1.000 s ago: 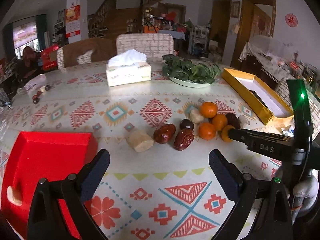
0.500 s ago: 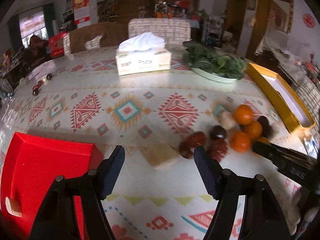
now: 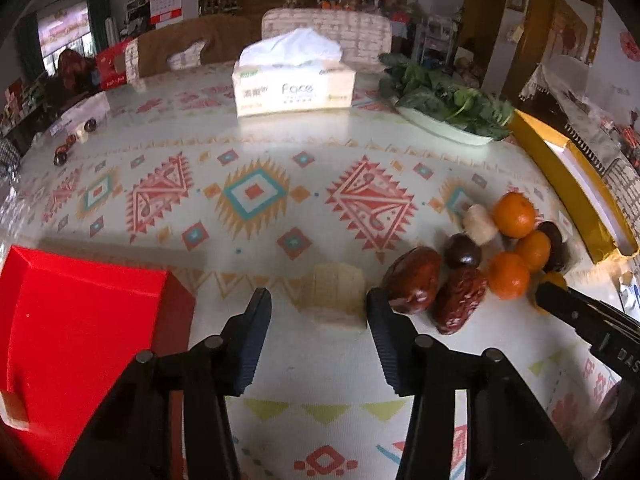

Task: Organize fruits
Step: 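Grasp a tangerine with the right tool while the left tool grasps a beige cake piece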

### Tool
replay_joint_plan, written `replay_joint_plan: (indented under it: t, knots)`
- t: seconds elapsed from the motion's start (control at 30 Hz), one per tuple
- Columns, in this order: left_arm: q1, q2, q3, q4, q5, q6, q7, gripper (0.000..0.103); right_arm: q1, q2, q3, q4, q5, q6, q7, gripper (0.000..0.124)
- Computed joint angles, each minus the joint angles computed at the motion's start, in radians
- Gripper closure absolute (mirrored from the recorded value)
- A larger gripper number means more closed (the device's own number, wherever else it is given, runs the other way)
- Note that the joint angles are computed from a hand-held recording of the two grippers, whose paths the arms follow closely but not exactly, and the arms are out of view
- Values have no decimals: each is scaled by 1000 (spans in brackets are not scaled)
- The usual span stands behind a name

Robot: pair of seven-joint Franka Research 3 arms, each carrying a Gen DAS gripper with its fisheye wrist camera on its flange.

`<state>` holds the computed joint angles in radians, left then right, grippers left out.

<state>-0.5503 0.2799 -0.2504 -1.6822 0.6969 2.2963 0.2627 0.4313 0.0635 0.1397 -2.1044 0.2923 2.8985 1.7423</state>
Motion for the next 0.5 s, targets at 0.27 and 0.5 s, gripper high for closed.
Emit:
replay_joint_plan:
  t: [0.27, 0.5]
  knots:
    - [-12, 36, 7, 42, 17, 0, 32, 70, 5, 1, -1, -3, -28, 10, 12, 87]
    - [-27, -70, 3, -58, 92, 63, -93, 70, -2, 2, 13, 0, 62, 6, -75, 87]
